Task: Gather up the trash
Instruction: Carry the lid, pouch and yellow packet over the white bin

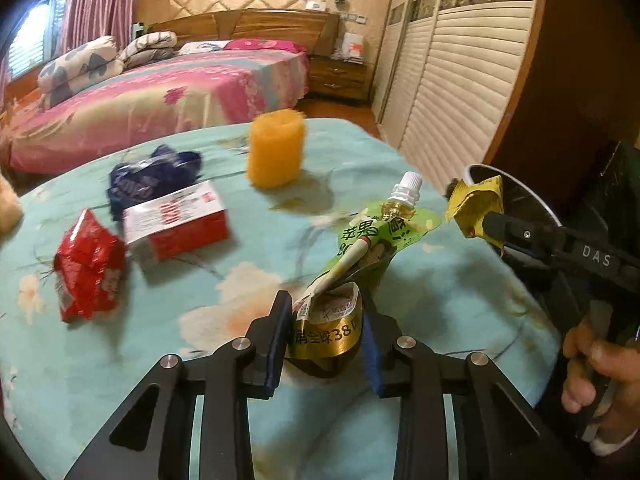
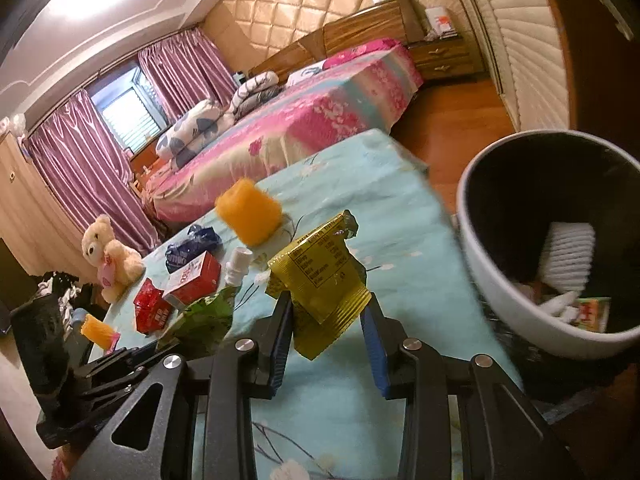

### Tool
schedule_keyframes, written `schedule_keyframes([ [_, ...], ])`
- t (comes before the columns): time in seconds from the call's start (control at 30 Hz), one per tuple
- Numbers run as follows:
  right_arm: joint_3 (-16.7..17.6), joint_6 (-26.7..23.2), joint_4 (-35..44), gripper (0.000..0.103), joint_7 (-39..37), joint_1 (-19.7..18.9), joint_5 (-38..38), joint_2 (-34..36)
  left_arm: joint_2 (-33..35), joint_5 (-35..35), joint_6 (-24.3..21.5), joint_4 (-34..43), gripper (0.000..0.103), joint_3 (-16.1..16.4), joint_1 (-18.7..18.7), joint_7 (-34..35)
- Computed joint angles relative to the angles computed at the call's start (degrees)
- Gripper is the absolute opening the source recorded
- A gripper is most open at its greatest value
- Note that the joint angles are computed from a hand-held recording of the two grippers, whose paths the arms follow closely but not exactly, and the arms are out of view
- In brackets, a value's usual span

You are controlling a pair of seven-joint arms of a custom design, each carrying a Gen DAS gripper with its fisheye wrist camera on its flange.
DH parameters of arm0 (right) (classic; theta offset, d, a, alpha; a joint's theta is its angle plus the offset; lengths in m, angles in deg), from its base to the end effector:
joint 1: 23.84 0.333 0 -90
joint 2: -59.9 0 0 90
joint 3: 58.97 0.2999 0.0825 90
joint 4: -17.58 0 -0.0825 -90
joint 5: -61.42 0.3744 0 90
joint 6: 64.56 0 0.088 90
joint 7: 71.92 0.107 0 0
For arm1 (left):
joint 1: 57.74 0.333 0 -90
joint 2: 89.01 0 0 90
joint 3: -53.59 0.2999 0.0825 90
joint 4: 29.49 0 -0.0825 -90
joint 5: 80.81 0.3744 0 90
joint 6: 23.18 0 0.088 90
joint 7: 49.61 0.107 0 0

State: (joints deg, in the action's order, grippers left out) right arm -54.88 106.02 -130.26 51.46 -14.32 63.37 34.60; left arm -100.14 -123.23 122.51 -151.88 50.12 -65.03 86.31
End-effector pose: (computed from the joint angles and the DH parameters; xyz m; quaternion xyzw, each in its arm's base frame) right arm 0.4325 0.1044 0.5010 -0.5163 0.7536 -0.1546 0.3762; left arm 0.5257 -0.0933 0.5427 -0.4704 0.7904 -0.3743 0.1181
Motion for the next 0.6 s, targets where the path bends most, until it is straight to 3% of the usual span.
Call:
schedule_keyframes([
  [0.23,1.06,-1.30,-3.77,0.034,2.17,-3.38,-1.42,-5.85,-0.21,-2.43,0.05,0.24,0.030,-0.99,-1.94,0.66],
  [0.6,-0.04,-2.69,-7.37,0.034,2.55,-6.69,-2.58,-12.20,1.30,-1.91,1.46,2.45,0.030,-3.18,-4.66,0.21],
])
